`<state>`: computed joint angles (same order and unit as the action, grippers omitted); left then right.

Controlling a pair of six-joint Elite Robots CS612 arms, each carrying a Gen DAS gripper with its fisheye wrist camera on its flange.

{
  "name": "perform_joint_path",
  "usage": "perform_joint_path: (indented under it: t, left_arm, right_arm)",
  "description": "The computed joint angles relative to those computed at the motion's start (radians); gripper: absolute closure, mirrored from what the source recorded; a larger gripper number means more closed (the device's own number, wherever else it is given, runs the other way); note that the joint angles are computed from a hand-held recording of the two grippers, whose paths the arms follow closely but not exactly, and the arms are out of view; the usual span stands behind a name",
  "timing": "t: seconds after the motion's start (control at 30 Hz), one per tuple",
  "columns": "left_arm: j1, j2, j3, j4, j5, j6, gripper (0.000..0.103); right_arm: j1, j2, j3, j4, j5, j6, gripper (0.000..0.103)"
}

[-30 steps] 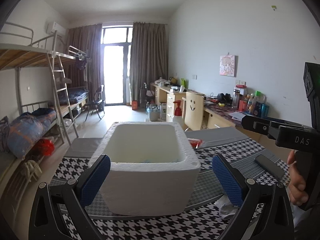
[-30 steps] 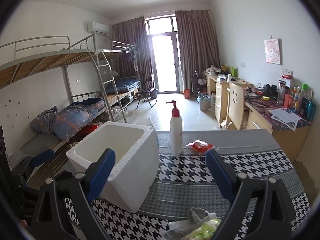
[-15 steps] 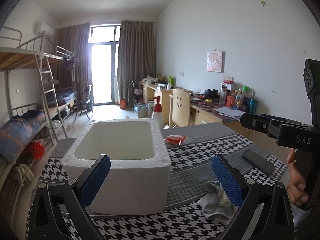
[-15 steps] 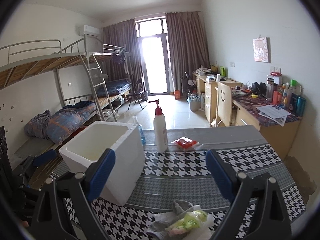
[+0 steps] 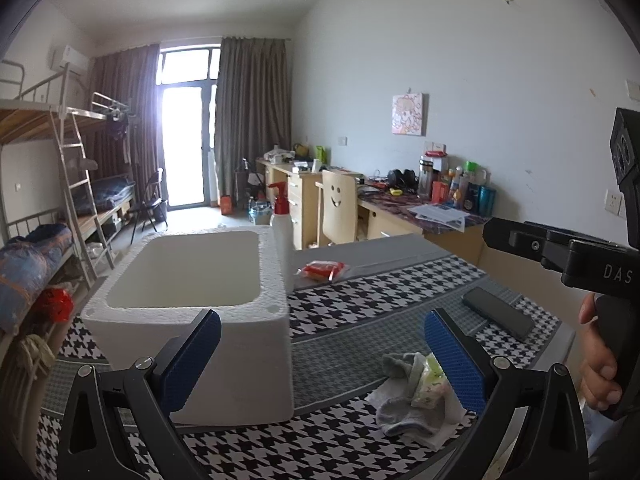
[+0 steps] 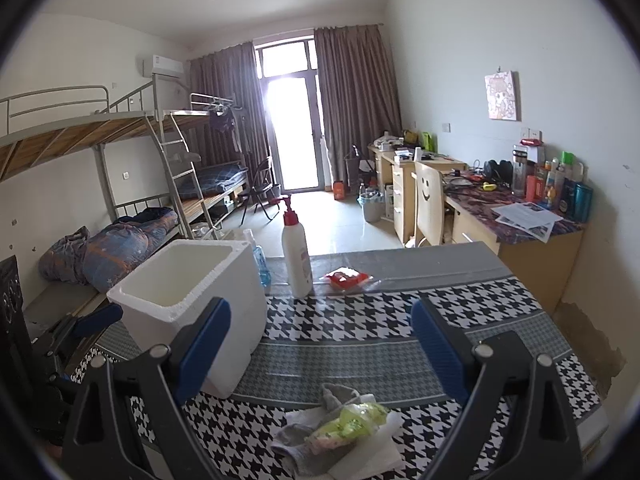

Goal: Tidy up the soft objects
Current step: 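Withdraw the right gripper from the box back toward the remaining cloth and packet, then reach and grasp the green packet with the right gripper while the left gripper approaches the grey sock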

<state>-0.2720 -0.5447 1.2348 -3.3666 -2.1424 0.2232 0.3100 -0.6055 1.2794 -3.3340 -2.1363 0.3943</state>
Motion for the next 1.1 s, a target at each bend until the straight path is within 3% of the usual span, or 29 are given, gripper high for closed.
perform_joint_path:
  t: [0.5,1.1]
  left_arm:
    - [-0.009,0.008,0.003,0.025,-0.017,0.022,0.001]
    - [-0.019,0.015,0.017,0.068,-0.027,0.064,0.001]
  right_arm:
    - [0.006,-0.010,0.046,-0.008,-0.040,0.025,0.009]
    - [-0.002,-0.013,0.082,0.005,-0.021,0.071,0.009]
